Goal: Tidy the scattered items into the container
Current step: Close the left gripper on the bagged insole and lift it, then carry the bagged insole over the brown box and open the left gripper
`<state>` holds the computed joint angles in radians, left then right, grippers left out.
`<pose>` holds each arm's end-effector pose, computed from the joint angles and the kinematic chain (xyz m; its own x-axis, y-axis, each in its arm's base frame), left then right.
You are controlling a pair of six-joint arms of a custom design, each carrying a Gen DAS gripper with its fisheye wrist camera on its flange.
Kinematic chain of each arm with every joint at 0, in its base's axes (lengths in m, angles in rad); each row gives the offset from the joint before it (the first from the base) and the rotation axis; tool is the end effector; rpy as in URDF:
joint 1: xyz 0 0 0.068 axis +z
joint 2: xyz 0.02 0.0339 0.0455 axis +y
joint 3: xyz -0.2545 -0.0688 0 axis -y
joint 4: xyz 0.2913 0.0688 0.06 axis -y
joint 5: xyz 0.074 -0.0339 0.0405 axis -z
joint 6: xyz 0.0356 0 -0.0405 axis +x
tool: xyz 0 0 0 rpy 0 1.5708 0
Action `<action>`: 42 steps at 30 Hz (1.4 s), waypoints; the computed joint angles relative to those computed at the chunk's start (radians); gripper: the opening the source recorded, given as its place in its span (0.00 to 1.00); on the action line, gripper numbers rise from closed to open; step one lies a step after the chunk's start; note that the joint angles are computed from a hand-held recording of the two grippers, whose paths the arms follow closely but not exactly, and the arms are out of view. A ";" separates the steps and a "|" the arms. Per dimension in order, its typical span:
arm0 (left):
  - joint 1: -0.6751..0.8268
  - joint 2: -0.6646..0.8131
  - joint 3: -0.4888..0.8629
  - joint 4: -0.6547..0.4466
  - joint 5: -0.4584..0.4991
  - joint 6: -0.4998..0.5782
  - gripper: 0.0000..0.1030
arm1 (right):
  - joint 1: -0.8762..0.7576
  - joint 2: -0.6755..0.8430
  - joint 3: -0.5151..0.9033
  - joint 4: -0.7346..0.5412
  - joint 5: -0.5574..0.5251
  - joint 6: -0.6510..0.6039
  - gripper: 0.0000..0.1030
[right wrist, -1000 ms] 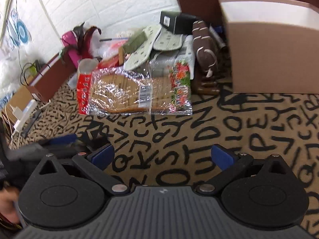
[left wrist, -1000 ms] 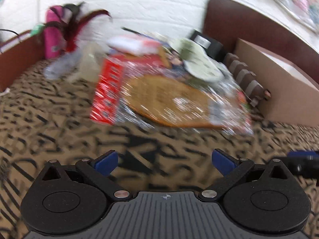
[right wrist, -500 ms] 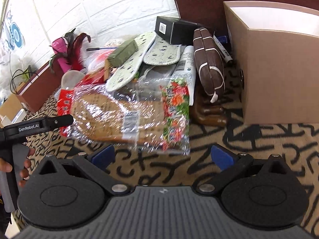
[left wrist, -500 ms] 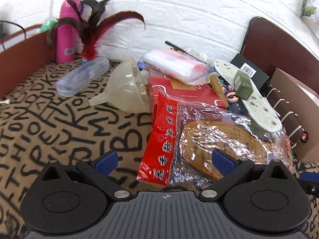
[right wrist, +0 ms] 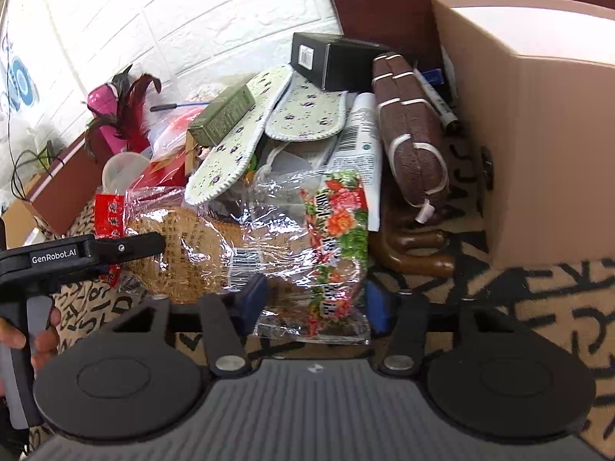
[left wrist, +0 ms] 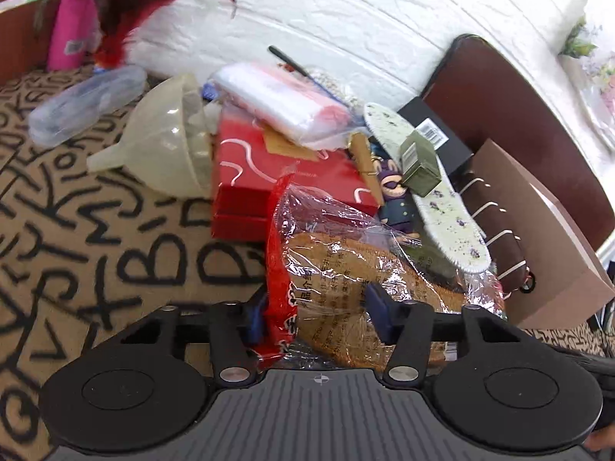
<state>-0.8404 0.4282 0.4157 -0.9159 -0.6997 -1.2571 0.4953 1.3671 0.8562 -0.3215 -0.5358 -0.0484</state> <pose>0.1113 -0.0899 0.1945 -0.4621 -0.5748 -0.6753 -0.4117 0.8135 -0.4108 0.2750 0.1692 0.1953 -0.6155 -0.3798 -0.6906 -0.7417 0.5755 0.3446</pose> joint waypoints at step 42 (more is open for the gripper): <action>-0.435 0.568 0.335 0.093 -0.127 -0.211 0.30 | -0.621 -0.268 -0.050 -0.550 -0.353 -0.424 0.29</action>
<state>-1.2754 0.9959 0.7507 -0.8230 -0.8263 -1.4678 -0.1255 1.0995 0.8065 -0.8719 -0.8892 -0.4726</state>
